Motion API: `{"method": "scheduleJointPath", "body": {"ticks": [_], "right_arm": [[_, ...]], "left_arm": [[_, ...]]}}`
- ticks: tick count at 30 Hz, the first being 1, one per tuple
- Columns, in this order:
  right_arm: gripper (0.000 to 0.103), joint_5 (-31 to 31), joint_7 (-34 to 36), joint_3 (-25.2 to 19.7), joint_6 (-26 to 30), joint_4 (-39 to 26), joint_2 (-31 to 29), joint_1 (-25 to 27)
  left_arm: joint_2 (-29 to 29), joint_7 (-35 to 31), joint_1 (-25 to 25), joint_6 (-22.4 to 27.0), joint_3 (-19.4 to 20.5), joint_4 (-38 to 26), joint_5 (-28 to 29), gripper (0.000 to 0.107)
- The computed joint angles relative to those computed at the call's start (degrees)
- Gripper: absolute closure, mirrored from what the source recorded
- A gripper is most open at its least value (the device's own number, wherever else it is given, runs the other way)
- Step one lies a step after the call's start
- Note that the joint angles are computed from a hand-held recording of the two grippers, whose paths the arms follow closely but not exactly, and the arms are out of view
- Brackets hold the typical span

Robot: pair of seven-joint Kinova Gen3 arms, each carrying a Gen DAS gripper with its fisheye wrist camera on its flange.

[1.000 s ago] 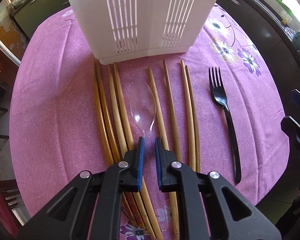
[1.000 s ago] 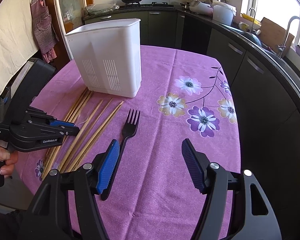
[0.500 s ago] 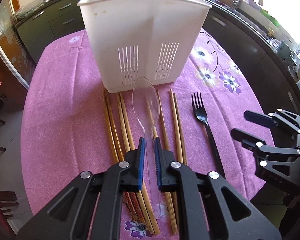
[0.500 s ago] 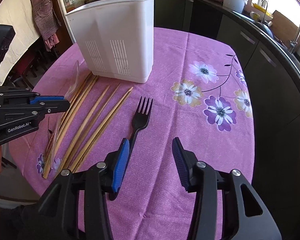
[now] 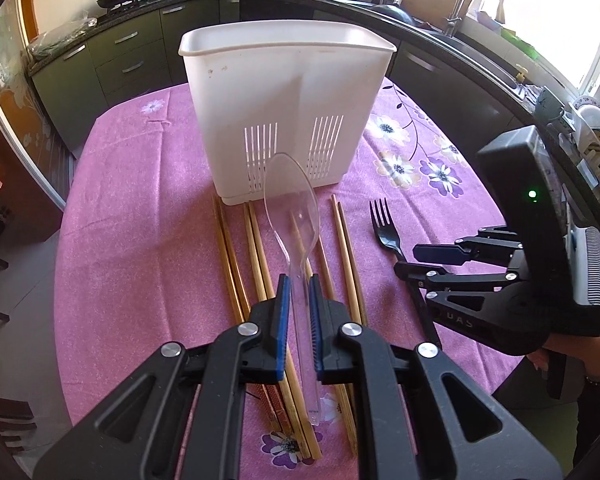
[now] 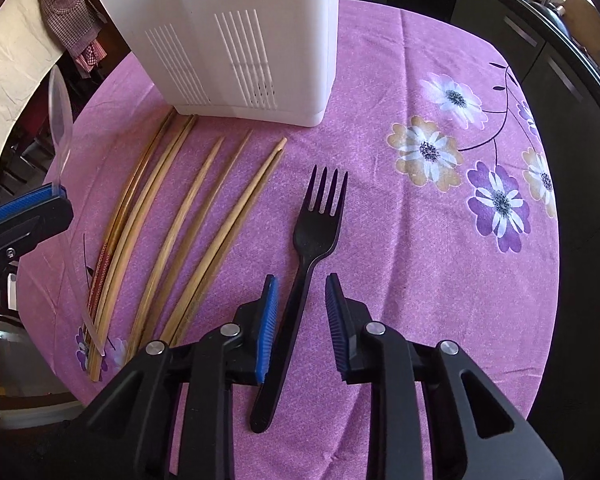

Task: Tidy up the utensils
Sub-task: 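Lift the clear spoon with the left tool while the right tool grasps the black fork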

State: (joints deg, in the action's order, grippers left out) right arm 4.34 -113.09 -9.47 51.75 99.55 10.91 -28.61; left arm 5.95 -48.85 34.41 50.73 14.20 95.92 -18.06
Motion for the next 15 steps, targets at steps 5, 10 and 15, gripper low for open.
{"method": "scheduleJointPath", "body": {"ticks": [5,10,15], "right_arm": [[0.092,-0.28,0.24,0.32,0.47,-1.37,1.48,0.18],[0.093,-1.34,1.4,0.39,-1.11,-0.5,1.18,0.94],[0.093,-3.28,3.09,0.19,-4.68,2.46,-2.39,2.39]], "left_arm": [[-1.25,-1.01,-0.67,-1.3,0.04,1.27,0.84,0.098],[-2.4,-1.73,-1.44,-2.14,0.4,2.19,1.42,0.098],[-3.45,-1.99,-1.85,-2.35,0.98,2.44,1.12,0.099]]}}
